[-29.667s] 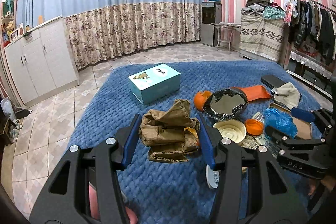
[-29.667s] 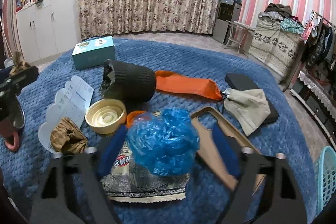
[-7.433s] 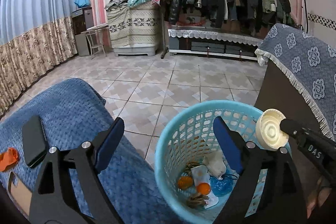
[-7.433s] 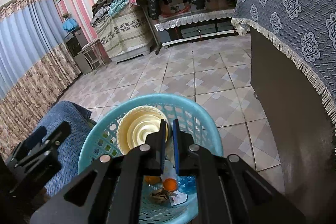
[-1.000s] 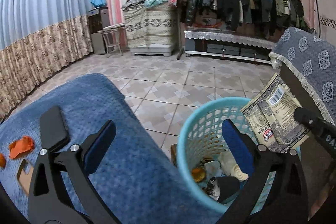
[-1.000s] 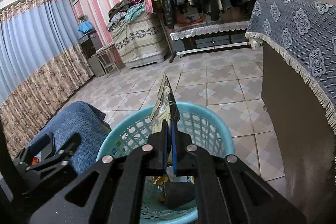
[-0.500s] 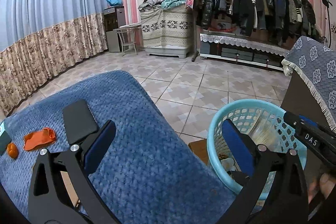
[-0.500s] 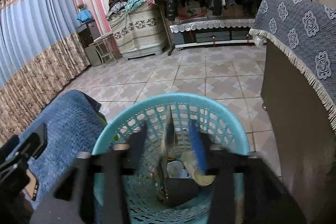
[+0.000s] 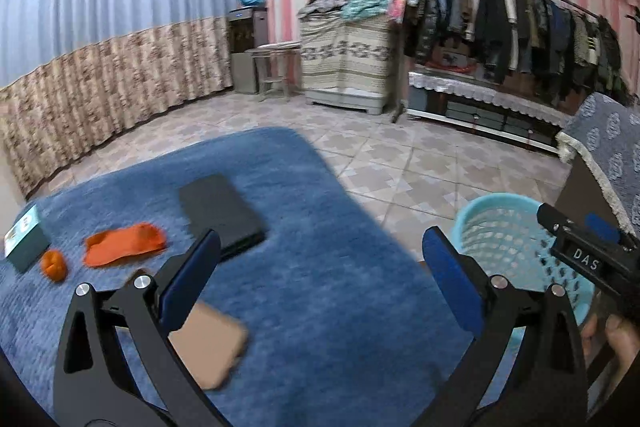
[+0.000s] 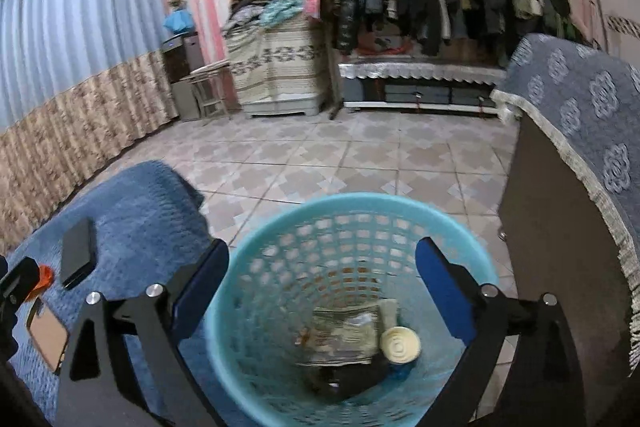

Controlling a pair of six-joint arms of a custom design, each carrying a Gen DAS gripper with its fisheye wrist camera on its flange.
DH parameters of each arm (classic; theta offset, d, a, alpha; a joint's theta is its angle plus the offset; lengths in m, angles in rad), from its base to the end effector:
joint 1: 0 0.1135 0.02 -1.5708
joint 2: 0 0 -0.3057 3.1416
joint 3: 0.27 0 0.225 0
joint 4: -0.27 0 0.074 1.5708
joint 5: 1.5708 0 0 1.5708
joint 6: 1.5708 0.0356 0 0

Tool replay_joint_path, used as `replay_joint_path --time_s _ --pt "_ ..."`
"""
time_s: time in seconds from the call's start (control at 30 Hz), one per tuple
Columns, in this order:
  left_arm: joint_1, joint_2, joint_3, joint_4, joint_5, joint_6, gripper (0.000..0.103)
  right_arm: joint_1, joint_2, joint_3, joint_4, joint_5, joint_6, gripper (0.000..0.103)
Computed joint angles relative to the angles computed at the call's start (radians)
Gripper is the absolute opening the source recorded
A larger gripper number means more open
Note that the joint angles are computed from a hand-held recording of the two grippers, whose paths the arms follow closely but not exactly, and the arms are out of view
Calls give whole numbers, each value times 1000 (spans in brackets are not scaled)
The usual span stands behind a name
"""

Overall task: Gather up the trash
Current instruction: 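Move left tool back over the bed toward the orange peel, then grasp orange peel with left tool while right tool grasps the orange bag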

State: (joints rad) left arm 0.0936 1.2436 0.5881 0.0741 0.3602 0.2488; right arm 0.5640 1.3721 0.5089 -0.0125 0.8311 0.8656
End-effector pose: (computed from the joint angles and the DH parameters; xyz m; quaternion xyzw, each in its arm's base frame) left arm 0.2201 0.0081 0.2594 0.1519 0.8567 -0.0758 0.4871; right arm 0.1907 0.0895 0.2121 0.2652 0.8298 -0.0824 0.4841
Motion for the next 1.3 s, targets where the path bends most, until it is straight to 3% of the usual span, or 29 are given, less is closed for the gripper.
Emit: replay_joint_path --time_s 0.3,0.53,0.83,0.93,1.1,1.13,1.23,1.3 --pt "419 223 136 -7 160 186 98 194 199 186 39 43 -98 93" --pt "606 461 320 -3 135 259 98 249 317 313 7 4 -143 93" --pt "675 711 566 -41 49 231 97 289 418 445 -52 -34 -224 93" --pt "654 790 666 -95 -23 229 97 276 422 447 -26 -79 -240 93" --pt "635 887 828 -208 -5 171 97 259 460 479 6 -140 -259 93" --pt "627 912 870 -244 -9 168 95 250 469 492 20 -169 -275 93" --pt "603 968 968 -365 -39 182 68 239 517 565 24 -204 -315 93" --pt "605 969 971 -351 -23 172 65 232 571 655 -2 -229 -339 93"
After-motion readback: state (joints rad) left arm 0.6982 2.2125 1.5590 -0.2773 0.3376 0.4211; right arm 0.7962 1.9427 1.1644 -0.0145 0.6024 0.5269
